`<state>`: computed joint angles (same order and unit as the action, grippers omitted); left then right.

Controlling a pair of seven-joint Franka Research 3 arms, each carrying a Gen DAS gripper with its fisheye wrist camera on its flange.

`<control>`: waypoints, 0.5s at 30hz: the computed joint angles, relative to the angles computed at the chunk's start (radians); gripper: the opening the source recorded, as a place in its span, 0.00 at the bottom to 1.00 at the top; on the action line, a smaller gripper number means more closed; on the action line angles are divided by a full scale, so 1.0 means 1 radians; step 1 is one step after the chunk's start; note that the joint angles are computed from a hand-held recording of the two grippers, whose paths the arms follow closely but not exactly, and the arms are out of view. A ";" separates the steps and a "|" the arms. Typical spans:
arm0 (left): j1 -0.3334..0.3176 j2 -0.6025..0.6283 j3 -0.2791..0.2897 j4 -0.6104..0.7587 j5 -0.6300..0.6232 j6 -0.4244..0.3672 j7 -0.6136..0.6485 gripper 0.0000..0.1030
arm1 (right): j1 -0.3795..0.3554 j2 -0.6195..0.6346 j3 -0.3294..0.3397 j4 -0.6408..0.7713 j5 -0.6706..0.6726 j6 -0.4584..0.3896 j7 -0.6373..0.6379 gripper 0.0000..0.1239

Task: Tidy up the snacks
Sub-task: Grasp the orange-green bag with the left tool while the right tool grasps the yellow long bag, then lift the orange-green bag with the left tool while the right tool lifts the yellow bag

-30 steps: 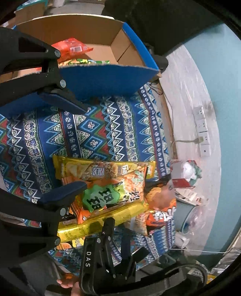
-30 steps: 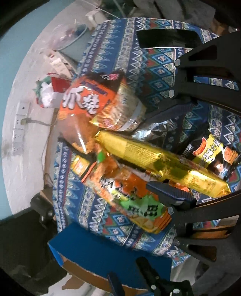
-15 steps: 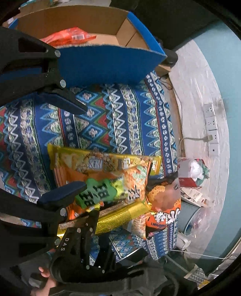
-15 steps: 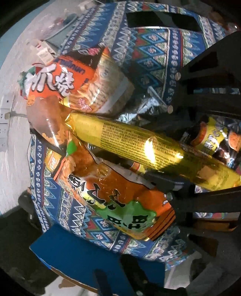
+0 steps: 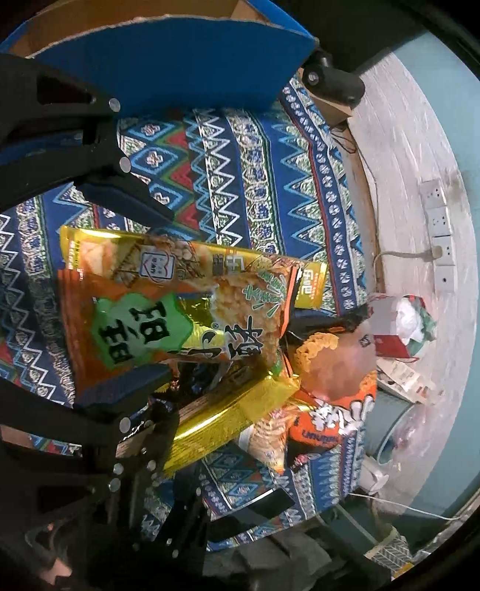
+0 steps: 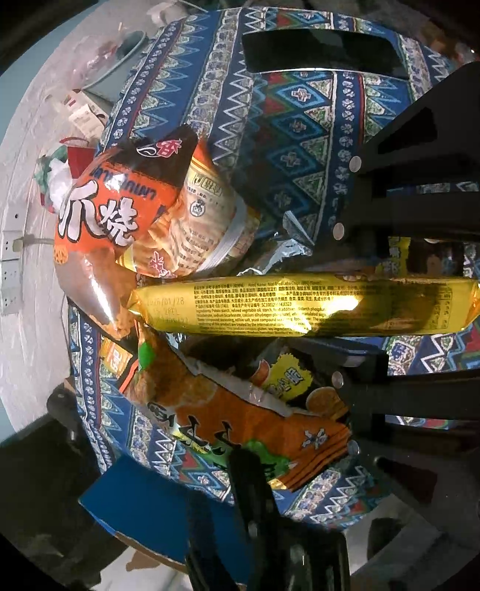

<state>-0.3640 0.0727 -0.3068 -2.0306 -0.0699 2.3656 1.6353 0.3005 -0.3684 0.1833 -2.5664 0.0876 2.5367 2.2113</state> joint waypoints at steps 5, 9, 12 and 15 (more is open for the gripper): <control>0.002 0.050 -0.005 0.030 -0.014 -0.003 -0.014 0.75 | -0.006 0.011 0.006 0.002 -0.020 0.018 -0.002 0.30; 0.019 0.066 -0.016 0.033 -0.084 0.014 0.048 0.50 | -0.009 0.028 0.006 0.012 -0.035 0.026 0.005 0.31; 0.026 0.057 -0.021 0.023 -0.132 0.012 0.079 0.39 | -0.008 0.043 0.002 0.019 -0.038 0.023 0.003 0.32; 0.021 0.036 -0.020 0.001 -0.124 0.030 0.101 0.35 | -0.006 0.058 0.002 0.022 -0.043 0.024 0.008 0.32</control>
